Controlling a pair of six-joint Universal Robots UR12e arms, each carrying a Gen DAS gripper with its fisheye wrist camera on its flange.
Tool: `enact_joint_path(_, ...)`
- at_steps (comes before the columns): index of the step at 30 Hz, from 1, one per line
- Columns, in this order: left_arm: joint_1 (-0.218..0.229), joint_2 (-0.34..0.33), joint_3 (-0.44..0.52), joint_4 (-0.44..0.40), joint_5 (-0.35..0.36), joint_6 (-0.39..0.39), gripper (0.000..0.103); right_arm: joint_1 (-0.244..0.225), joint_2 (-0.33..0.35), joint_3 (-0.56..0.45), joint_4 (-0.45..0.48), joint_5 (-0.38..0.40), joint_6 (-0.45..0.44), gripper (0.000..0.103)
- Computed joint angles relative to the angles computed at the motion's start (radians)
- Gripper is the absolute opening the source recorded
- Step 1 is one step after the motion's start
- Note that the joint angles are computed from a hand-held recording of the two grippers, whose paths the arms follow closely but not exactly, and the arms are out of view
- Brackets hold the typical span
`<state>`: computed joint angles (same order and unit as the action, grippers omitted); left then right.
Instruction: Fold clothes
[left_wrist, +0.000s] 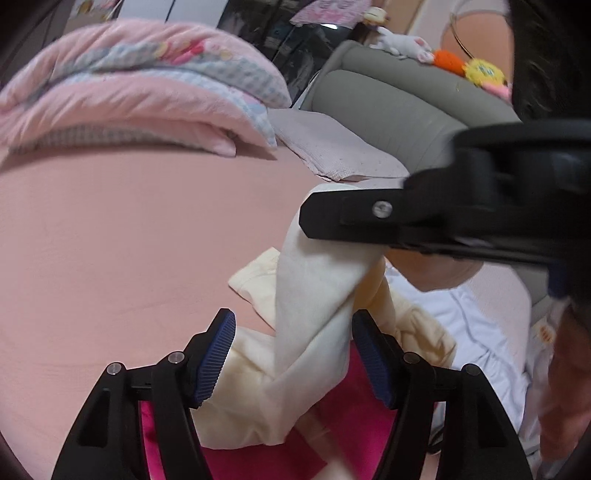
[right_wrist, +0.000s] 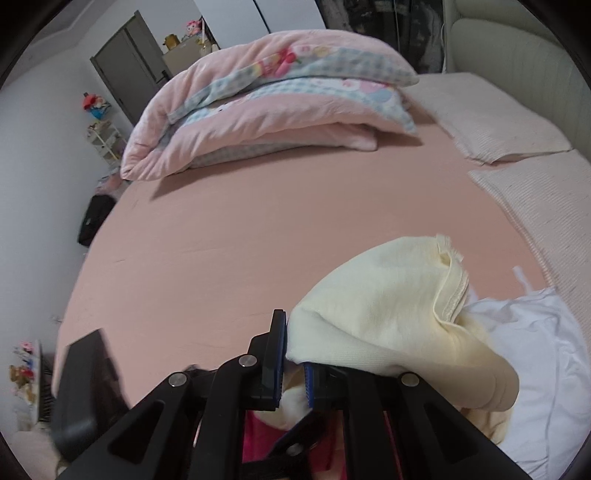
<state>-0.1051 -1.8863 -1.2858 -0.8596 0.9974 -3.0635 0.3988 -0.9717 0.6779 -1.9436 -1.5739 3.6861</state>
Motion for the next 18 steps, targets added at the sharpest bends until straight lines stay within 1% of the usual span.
enact_joint_path(3,0.008,-0.002,-0.013,0.043,-0.041,-0.065,0.063,0.004,0.002,-0.006,0.008,0.012,-0.016,0.007)
enact_joint_path(4,0.012,-0.003,-0.015,0.055,-0.058,-0.088,0.061,0.005,0.002,-0.006,0.009,0.019,-0.019,0.007)
enact_joint_path(5,0.012,-0.003,-0.015,0.06,-0.055,-0.094,0.052,0.003,-0.001,0.0,0.005,0.038,-0.02,0.007)
enact_joint_path(8,0.012,-0.004,-0.015,0.072,-0.047,-0.11,0.035,-0.001,-0.008,0.017,-0.013,0.092,-0.021,0.007)
enact_joint_path(10,0.013,-0.005,-0.015,0.08,-0.043,-0.122,0.025,-0.002,-0.01,0.021,-0.018,0.11,-0.031,0.007)
enact_joint_path(16,0.02,-0.004,-0.031,0.104,-0.053,-0.164,0.018,-0.002,-0.008,0.018,-0.013,0.132,-0.054,0.007)
enact_joint_path(18,0.019,-0.008,-0.026,0.097,-0.039,-0.16,0.016,-0.002,-0.009,0.019,-0.01,0.139,-0.06,0.01)
